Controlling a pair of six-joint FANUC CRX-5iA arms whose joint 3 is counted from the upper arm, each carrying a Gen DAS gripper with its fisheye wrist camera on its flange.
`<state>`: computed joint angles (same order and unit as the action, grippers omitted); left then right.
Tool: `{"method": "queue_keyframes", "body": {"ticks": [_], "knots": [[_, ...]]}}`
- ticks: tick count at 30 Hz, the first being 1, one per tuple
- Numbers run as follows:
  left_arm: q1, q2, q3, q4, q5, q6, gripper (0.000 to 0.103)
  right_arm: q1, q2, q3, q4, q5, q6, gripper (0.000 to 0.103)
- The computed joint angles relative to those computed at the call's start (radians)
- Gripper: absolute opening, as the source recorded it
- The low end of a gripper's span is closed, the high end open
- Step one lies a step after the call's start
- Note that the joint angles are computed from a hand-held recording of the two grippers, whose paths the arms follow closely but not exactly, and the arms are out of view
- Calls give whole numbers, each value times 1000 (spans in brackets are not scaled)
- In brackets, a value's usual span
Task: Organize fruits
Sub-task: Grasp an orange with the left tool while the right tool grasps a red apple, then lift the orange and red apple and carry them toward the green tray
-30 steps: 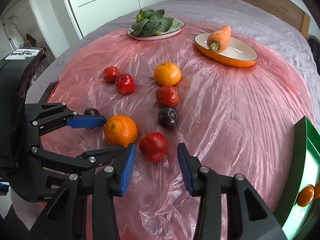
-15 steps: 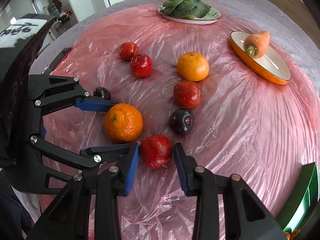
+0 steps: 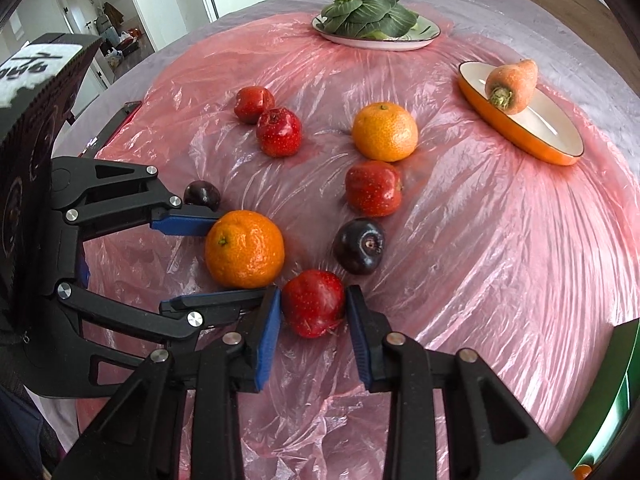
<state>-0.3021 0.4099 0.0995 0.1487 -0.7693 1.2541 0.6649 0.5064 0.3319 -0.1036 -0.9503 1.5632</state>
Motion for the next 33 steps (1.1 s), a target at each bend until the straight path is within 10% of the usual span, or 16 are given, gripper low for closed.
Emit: {"method": "queue_keyframes", "body": {"ticks": [33], "knots": [[-24, -154, -91, 16, -23, 69, 37, 64, -258, -288, 134, 108, -232, 41]]}}
